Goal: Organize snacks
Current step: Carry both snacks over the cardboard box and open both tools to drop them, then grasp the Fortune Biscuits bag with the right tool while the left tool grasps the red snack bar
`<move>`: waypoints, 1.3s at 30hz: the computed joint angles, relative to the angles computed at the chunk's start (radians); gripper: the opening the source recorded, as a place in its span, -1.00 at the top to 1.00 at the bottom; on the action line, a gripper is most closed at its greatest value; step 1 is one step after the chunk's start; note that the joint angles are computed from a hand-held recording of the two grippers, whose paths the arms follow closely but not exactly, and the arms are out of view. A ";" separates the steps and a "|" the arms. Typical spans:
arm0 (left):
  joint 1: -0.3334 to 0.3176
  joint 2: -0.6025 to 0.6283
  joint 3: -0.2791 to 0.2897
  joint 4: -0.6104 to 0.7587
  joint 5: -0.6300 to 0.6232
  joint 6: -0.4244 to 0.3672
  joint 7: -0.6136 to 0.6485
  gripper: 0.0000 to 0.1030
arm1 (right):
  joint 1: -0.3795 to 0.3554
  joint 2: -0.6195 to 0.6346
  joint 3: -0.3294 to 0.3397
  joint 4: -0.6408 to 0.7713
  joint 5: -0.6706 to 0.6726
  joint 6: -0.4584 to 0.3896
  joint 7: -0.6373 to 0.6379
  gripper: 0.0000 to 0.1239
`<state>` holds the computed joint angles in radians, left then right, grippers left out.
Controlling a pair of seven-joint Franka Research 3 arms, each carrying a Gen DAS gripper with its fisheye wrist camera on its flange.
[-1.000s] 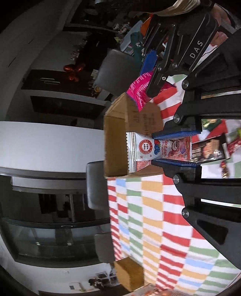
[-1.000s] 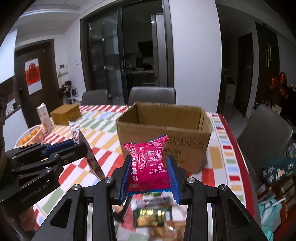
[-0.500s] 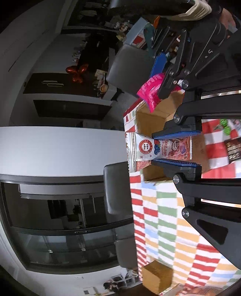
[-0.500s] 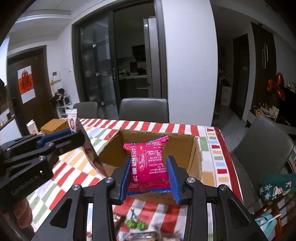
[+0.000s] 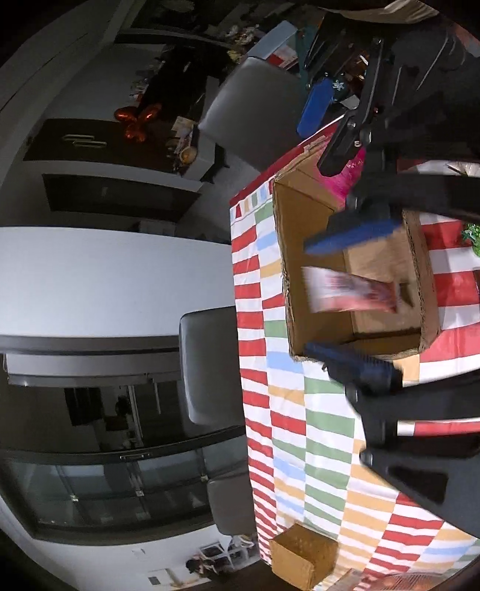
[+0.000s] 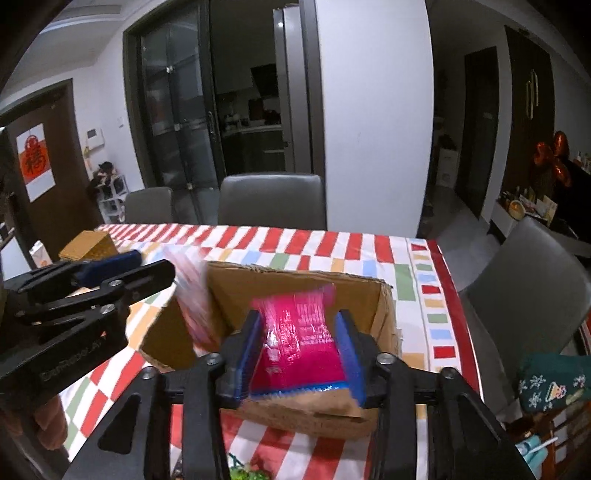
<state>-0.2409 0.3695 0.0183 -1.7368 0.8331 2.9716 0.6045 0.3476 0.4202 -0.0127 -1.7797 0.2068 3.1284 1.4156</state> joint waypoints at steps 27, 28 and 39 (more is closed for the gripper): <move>0.059 -0.461 -0.183 -0.526 0.767 -0.136 -0.749 -0.68 | -0.031 -0.407 0.096 -0.677 0.057 0.378 -0.040 -0.10; 0.066 -0.469 -0.195 -0.541 0.758 -0.138 -0.747 -0.68 | -0.031 -0.416 0.098 -0.694 0.063 0.377 -0.045 -0.10; 0.083 -0.492 -0.244 -0.668 0.569 -0.108 -0.631 -0.68 | -0.012 -0.465 0.135 -0.814 0.213 0.360 -0.168 -0.10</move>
<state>-0.1583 -0.1225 -0.2258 -2.4049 1.4023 2.8637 -0.0266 0.3355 -0.0444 0.1219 -2.5939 0.4203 3.4883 1.2478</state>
